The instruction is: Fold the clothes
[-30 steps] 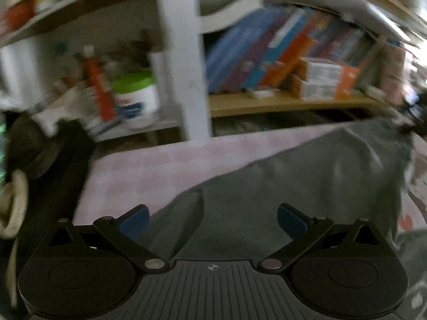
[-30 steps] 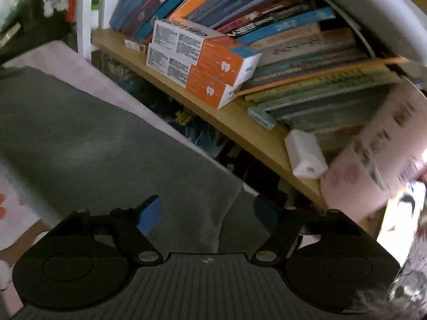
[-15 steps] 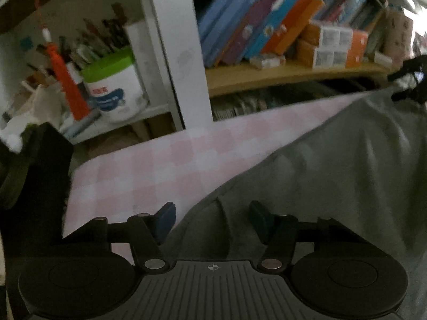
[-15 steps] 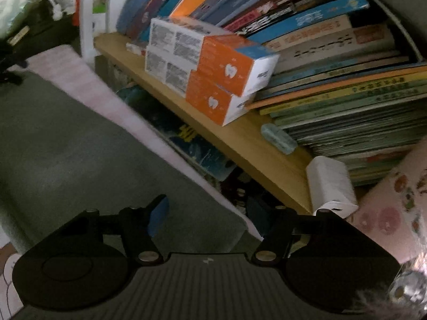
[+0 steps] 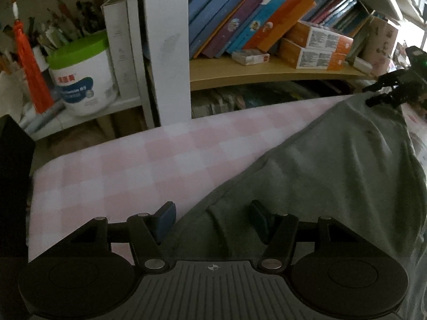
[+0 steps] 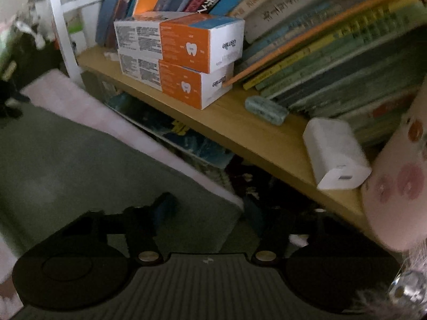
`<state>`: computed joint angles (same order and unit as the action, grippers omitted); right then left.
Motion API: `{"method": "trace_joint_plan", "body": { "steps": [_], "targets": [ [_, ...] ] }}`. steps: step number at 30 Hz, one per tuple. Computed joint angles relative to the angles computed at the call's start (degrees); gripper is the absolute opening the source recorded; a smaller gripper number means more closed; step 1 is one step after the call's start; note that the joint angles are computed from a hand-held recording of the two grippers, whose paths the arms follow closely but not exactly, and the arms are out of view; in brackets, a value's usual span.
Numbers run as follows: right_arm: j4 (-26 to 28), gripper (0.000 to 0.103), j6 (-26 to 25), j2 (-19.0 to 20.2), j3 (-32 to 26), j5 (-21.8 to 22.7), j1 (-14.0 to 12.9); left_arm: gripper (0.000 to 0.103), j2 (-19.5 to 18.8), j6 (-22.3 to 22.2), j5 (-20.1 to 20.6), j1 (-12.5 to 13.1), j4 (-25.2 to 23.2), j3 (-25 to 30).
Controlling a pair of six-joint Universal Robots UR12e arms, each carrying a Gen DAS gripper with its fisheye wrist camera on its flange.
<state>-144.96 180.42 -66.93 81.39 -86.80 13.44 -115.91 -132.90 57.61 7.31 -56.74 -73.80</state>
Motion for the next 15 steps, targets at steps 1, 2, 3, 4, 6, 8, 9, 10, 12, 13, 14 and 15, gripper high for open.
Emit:
{"method": "trace_joint_plan", "body": {
  "steps": [1,2,3,4,6,8,9,10,12,13,14,15],
  "targets": [
    [0.3,0.046,0.3,-0.1,0.0,0.1,0.0,0.059,0.1,0.4,0.1,-0.1,0.0,-0.2],
    [0.6,0.036,0.4,-0.2,-0.1,0.4,0.1,0.054,0.3,0.4,0.2,-0.1,0.0,-0.3],
    [1.0,0.024,0.6,-0.3,-0.1,0.8,0.1,0.052,0.4,0.0,0.5,-0.2,0.0,-0.4],
    [1.4,0.020,0.7,-0.4,-0.2,1.1,0.2,0.049,0.5,-0.6,0.8,-0.4,0.0,-0.5],
    [1.6,0.015,0.5,-0.4,-0.3,-0.5,0.9,0.035,0.8,-1.9,1.5,-0.6,-0.3,-0.6],
    [1.2,0.014,0.4,-0.5,-0.2,-3.4,1.8,0.019,1.3,-2.5,1.8,-0.7,-0.7,-1.0],
    [0.0,0.014,0.5,-0.7,0.3,-6.3,2.6,0.016,1.7,-2.5,2.3,-0.8,0.0,-1.6],
    [-1.2,0.014,0.5,-0.8,0.7,-9.2,3.4,0.012,2.2,-2.4,3.0,-0.9,1.3,-2.4],
    [-4.3,0.014,0.1,-1.3,1.9,-14.9,5.0,0.011,3.4,-1.7,4.0,-1.0,5.4,-4.6],
    [-6.0,0.014,-0.4,-1.6,2.5,-17.7,5.8,0.011,4.2,-2.2,3.9,-0.8,8.8,-6.0],
    [-7.7,0.014,-1.3,-1.9,3.1,-20.2,6.8,0.011,5.0,-3.3,3.3,-0.6,12.5,-7.5],
    [-9.3,0.014,-2.4,-2.4,3.9,-22.3,7.5,0.011,5.7,-4.8,2.7,-0.3,15.7,-8.8]
  ]
}}
